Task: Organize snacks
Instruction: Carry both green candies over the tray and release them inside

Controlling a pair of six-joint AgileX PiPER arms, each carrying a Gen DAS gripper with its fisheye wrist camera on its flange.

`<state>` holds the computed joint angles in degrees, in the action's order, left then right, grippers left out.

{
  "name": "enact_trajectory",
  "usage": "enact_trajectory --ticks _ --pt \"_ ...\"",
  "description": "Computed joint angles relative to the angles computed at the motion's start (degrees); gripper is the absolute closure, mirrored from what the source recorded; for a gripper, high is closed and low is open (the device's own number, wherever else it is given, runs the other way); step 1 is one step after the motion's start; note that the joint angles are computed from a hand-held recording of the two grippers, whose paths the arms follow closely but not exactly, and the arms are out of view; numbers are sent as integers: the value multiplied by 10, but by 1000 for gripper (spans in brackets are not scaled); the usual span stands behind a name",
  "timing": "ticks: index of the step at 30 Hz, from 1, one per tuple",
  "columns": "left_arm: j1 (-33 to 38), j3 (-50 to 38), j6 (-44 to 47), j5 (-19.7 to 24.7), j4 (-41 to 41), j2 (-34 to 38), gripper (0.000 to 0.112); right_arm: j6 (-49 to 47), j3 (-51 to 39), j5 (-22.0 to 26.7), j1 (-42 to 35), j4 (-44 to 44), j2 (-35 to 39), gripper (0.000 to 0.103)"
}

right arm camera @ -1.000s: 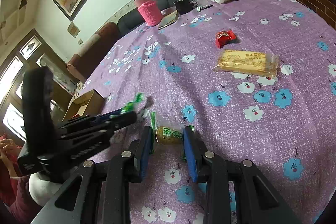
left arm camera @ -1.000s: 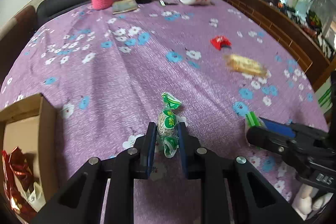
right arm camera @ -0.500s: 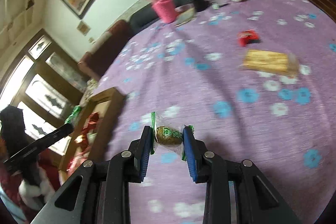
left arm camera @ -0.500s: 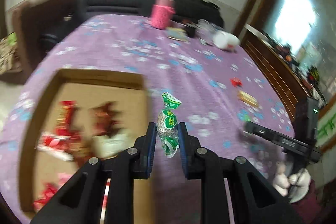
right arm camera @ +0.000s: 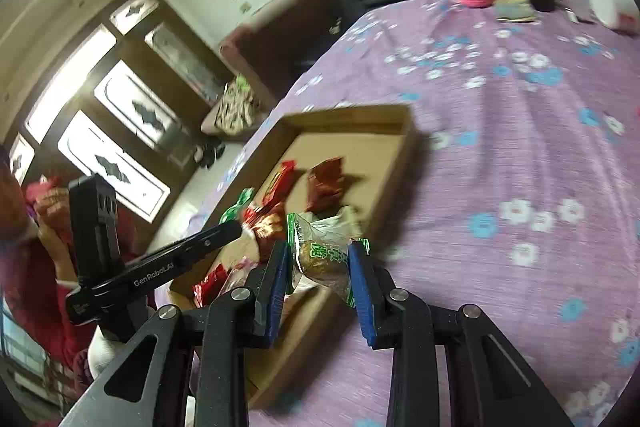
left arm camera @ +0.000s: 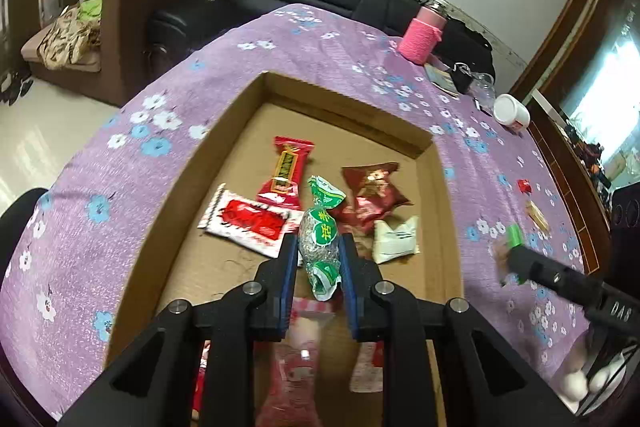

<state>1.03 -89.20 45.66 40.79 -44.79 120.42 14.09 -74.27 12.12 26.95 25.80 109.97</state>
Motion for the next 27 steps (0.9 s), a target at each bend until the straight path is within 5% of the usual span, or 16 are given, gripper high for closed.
enact_trajectory --ticks 5,10,18,24,27 --pt "13 -20 -7 9 -1 20 92 163 -128 79 26 -182 85 70" --pt "27 -13 18 15 -30 16 90 229 -211 137 38 -263 141 67" --pt "43 46 61 0 -87 -35 52 286 -202 130 54 -309 135 66" --pt "11 146 37 -123 -82 -122 21 360 -136 97 58 -372 84 64" --pt "-8 178 9 -160 -65 -149 18 423 -89 80 59 -426 51 63"
